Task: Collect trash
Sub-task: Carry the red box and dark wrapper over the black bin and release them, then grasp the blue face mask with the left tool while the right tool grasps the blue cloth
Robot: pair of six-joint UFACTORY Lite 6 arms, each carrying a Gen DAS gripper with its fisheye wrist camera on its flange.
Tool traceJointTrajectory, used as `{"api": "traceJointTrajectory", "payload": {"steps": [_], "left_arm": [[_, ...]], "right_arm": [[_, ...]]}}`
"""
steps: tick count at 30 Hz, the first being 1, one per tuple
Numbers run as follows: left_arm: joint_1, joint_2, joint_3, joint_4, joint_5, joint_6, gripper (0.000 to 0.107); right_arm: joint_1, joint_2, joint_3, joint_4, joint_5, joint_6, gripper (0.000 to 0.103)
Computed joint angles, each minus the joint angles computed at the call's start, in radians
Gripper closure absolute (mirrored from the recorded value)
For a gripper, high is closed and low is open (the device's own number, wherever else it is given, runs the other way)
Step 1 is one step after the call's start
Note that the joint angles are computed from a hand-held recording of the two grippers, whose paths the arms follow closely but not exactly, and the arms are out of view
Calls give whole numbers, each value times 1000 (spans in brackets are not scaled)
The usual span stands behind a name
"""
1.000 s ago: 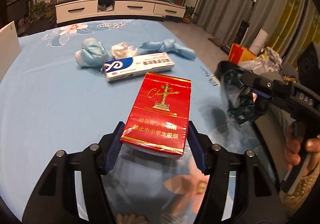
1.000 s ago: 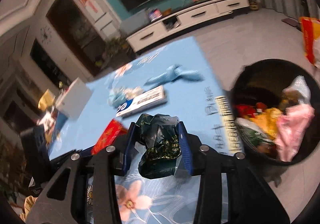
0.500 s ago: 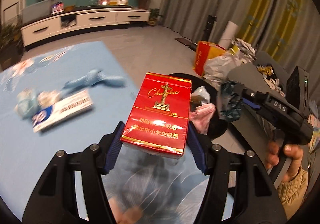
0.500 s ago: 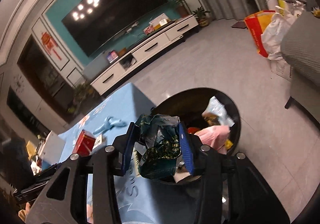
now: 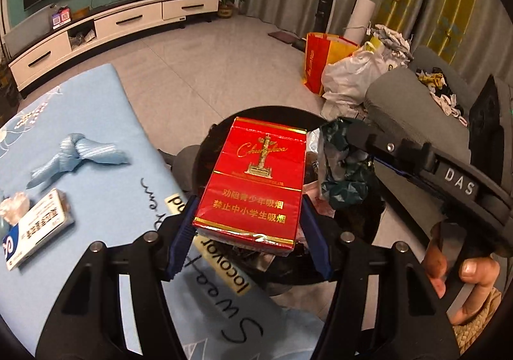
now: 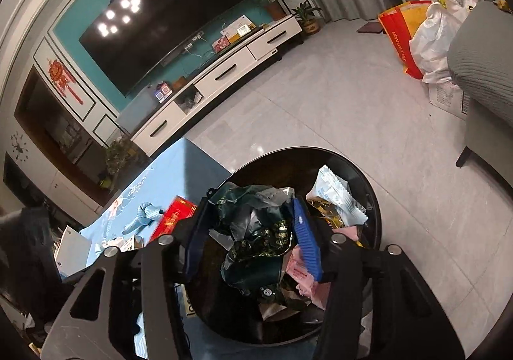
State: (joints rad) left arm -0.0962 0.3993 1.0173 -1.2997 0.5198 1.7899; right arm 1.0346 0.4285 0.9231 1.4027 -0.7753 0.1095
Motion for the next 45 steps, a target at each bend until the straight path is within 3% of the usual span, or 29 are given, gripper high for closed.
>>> {"api": "traceJointTrajectory", "payload": {"steps": [3, 19, 25, 29, 37, 45], "left_arm": [[-2, 23, 13, -22, -2, 11, 32], [158, -136, -94, -37, 39, 79, 26], [289, -224, -159, 23, 90, 73, 20], [459, -249, -193, 54, 151, 118, 19], [832, -81, -39, 159, 248, 128, 19], [1039, 187, 294, 257, 312, -9, 19]], "right_arm": [[-15, 14, 21, 21, 12, -22, 31], [70, -34, 77, 146, -24, -154, 31], [130, -7, 183, 249, -36, -301, 28], [159, 38, 268, 301, -27, -394, 28], [199, 243, 584, 418, 45, -635, 28], [181, 555, 1111, 680, 42, -1075, 28]]}}
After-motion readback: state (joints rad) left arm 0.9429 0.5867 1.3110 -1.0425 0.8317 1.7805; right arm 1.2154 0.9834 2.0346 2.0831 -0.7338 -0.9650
